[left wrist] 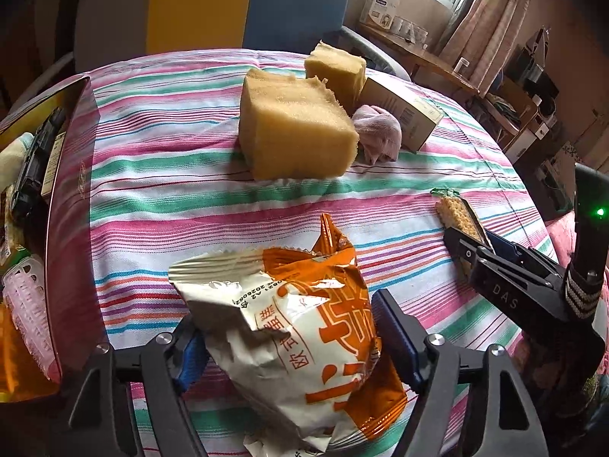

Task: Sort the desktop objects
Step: 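Grasp the green cracker packet with the right tool while the left tool holds the snack bag, then carry the snack bag and cracker packet into the gold tray and open both tools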

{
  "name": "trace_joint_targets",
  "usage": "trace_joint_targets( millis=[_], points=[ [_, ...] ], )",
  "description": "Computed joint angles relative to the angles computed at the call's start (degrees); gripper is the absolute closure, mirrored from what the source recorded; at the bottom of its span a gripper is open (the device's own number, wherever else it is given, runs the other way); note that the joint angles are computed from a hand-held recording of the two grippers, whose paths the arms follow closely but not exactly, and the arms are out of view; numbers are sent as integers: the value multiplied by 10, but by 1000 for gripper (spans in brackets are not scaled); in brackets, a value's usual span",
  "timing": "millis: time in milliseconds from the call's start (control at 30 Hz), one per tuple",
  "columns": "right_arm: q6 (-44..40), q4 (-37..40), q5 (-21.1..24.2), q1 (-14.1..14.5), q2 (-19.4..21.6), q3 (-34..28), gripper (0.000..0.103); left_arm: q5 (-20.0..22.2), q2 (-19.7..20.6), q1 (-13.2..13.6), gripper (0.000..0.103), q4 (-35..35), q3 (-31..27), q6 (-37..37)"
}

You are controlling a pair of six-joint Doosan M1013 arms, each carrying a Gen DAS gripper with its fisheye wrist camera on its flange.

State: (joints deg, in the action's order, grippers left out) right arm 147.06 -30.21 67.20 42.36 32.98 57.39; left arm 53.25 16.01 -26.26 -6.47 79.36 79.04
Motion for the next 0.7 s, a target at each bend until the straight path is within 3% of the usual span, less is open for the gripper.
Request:
trace_joint_targets(
  millis=[267,700],
  points=[
    [-5,26,-53,21,-25,38,55,-17,-25,2,33,-7,27,8],
    [-34,40,-32,49,-19,23,55,-46,-70,9,35,-12,75,41]
  ],
)
